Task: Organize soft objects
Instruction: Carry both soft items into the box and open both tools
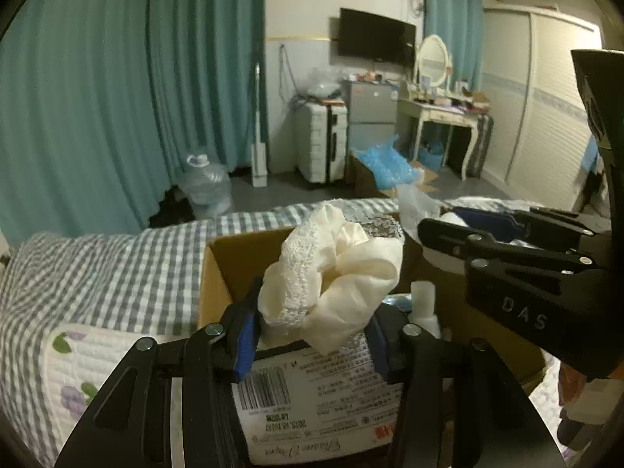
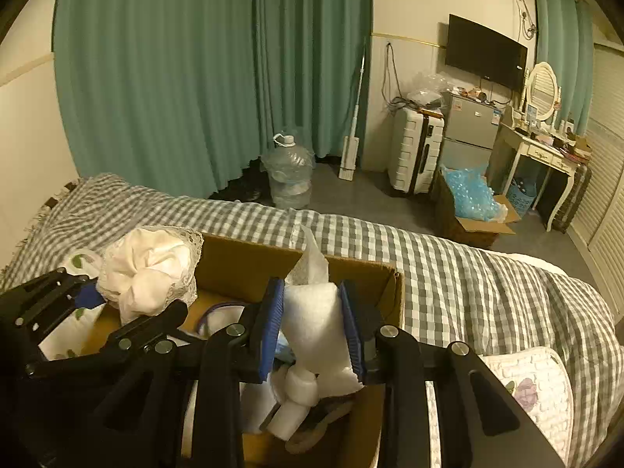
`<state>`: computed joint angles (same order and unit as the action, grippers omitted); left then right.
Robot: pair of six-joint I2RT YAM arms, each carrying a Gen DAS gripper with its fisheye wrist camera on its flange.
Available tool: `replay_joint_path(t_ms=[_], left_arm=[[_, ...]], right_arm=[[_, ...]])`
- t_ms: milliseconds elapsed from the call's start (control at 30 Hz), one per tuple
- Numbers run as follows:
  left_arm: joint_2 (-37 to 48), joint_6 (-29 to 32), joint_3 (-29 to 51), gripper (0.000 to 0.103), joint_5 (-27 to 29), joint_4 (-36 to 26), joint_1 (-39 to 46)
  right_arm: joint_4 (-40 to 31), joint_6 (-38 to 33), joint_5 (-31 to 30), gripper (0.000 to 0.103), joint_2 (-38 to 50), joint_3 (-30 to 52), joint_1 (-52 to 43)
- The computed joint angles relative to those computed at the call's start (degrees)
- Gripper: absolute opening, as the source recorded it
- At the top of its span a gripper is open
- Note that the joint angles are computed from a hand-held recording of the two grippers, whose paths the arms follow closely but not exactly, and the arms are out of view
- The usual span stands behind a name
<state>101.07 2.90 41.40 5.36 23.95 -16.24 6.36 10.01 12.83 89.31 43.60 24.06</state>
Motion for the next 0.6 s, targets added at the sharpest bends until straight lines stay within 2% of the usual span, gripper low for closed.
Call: replay_joint_path(t_ms=[33,67,100,133,167,200,267,367,533,600], left_arm=[[-0.3,0.1,0.4,0.048,0.0,-0.7,-0.3],[-0.7,0.1,0.7,0.058,-0.4,-1.5,-0.7],[-1.5,0.1,0.9,0.066,-1.7,-2.3,-1.3],[-2.6,0.1,0.4,0.079,-3.2,-2.3,-1.9],[-3.2,0.2,-0.2,0.083,-4.3,-1.6,-2.2],[-5.4,0.5,-1.3,0.083,-7.0,-1.5,-3.2],[-7.8,1.1,-1.5,0.083,-8.6,-3.4,-3.6],[-16.0,0.7,-2.9,0.083,-9.0,-8.8,-3.7],[-37.5,-1.3,-4.8,0.083,-7.9,-22.1,-3.5],[-49.2,-1.4,-4.2,0.083,-8.4,-30.0,-4.2]], right_arm=[[0.6,-0.2,-0.2,0.042,0.7,0.2,-0.3],[0.8,-0.1,-0.3,0.062,0.8,0.1,-0.5],[1.0,0.1,-0.3,0.073,0.6,0.0,-0.6],[1.7,0.4,-0.1,0.074,-0.6,-1.0,-0.7],[1.5,1.0,0.3,0.074,-2.0,-1.4,-0.7],[0.0,1.2,0.3,0.074,-3.7,-1.5,-1.0],[-3.4,1.6,0.3,0.074,-7.7,-1.5,-1.5],[-11.8,1.7,2.4,0.074,-16.5,-0.6,-1.1],[-29.9,1.9,10.2,0.080,-33.2,4.8,4.4],[-38.2,3.5,16.7,0.081,-38.9,8.8,10.2]])
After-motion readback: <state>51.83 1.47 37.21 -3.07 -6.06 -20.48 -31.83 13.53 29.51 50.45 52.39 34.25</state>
